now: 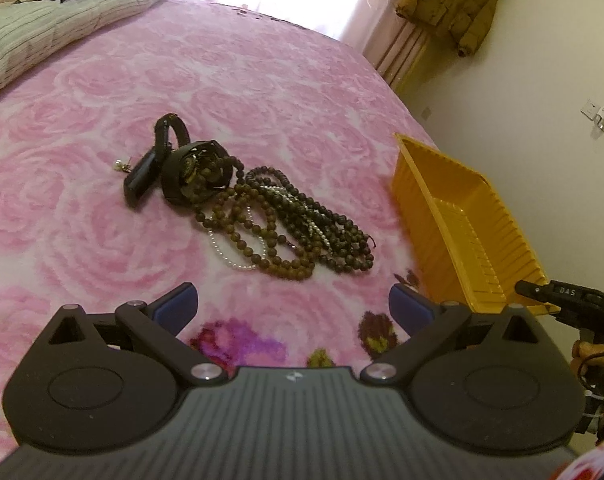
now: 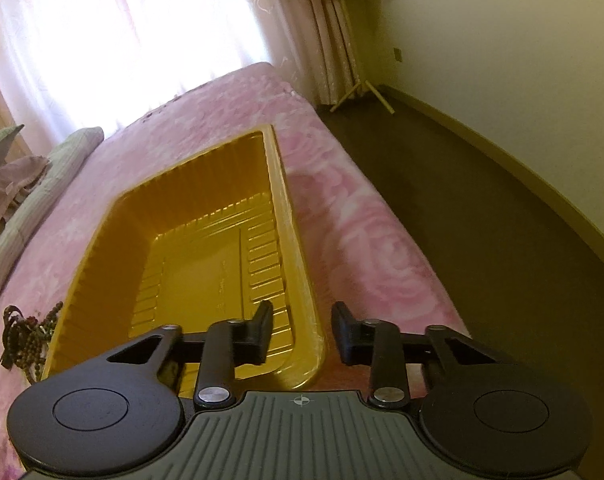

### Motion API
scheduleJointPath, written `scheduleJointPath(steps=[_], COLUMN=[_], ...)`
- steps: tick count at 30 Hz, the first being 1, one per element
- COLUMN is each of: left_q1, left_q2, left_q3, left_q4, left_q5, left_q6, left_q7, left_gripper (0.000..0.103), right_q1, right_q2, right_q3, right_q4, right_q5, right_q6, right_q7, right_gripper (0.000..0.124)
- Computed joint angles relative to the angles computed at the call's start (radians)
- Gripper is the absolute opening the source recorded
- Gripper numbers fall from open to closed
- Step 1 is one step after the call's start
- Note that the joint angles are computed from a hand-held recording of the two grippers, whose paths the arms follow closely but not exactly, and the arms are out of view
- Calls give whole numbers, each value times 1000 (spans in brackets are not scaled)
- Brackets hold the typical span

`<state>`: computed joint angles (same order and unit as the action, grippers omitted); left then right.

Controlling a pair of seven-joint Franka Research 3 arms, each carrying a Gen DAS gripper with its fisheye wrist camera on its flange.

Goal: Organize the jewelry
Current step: 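Grasp the yellow tray rim with the right gripper and lift it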

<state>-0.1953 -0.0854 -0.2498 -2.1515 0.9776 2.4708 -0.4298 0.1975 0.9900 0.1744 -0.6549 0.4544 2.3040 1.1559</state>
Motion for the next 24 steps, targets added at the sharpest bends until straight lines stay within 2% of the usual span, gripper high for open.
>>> scheduleJointPath(steps=[2,5,10,14,18,24], left_q1=[-1,-4,-7,-6,0,15], left_q2=[3,4,-4,-19,-38,-50], left_q3=[-2,-3,-3,-5,-6,1], left_q4=[5,10,5,-6,-23,-42], left_q5=[13,15,19,19,15,1], left_q6=[-6,-21,-28,-39,-53,-111], left_q7=[-1,7,6,16,61,174], left_gripper=[101,101,101,100,97,93], right_q1=[4,2,10,29,56,105], right_q2=[5,-31,-36,-51,-137,-304], right_q3=[-3,-4,-17,-34,-42,-45], right_q4=[10,-47,-32,-31,-153,-432], right_q5=[-5,0,-18,-51,-95,-151], right_q6=[-6,22,-5,10,112,346], right_q7=[7,0,24,18,-101,-297], right_gripper=[18,10,8,5,5,5])
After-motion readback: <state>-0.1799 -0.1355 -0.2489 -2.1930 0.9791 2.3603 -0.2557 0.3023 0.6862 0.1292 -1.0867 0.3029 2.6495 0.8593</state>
